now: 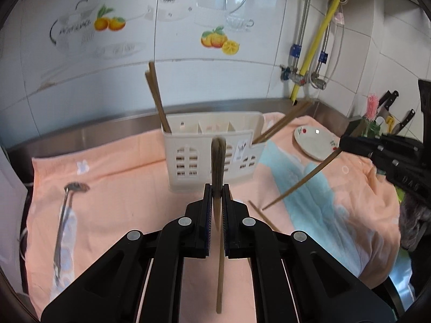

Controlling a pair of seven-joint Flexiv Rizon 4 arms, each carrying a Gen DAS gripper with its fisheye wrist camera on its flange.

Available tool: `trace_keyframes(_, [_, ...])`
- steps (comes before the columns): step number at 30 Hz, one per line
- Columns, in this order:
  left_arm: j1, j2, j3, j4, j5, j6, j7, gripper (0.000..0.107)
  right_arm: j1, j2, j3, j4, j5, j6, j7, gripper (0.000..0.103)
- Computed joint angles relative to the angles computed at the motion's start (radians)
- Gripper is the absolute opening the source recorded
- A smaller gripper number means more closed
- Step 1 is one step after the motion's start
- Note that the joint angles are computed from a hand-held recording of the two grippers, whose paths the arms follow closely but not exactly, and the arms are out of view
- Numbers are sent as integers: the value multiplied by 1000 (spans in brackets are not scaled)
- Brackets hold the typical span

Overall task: Organize utensils
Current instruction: 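Lift both chopsticks upright and lower them into the white utensil holder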

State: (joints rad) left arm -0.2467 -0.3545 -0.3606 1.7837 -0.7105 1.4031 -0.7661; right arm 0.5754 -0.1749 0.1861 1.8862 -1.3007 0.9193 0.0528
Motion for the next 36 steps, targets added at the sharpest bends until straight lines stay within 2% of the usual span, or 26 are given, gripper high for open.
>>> trace_keyframes(7, [-3, -5, 8, -80, 27, -21, -13, 6, -5, 3, -10, -84, 25, -9, -103, 6])
trace_keyframes(17, [-16, -32, 23, -248, 66, -34, -41, 6, -15, -25, -48, -185, -18, 0, -106, 6])
trace_keyframes(25, [-39, -103, 62, -407, 152, -69, -132, 6, -31, -39, -65, -210, -26, 0, -92, 6])
trace_keyframes(36, [-74, -228, 135, -551, 298, -117, -301, 6, -41, -61, -81, -226, -44, -7, -91, 6])
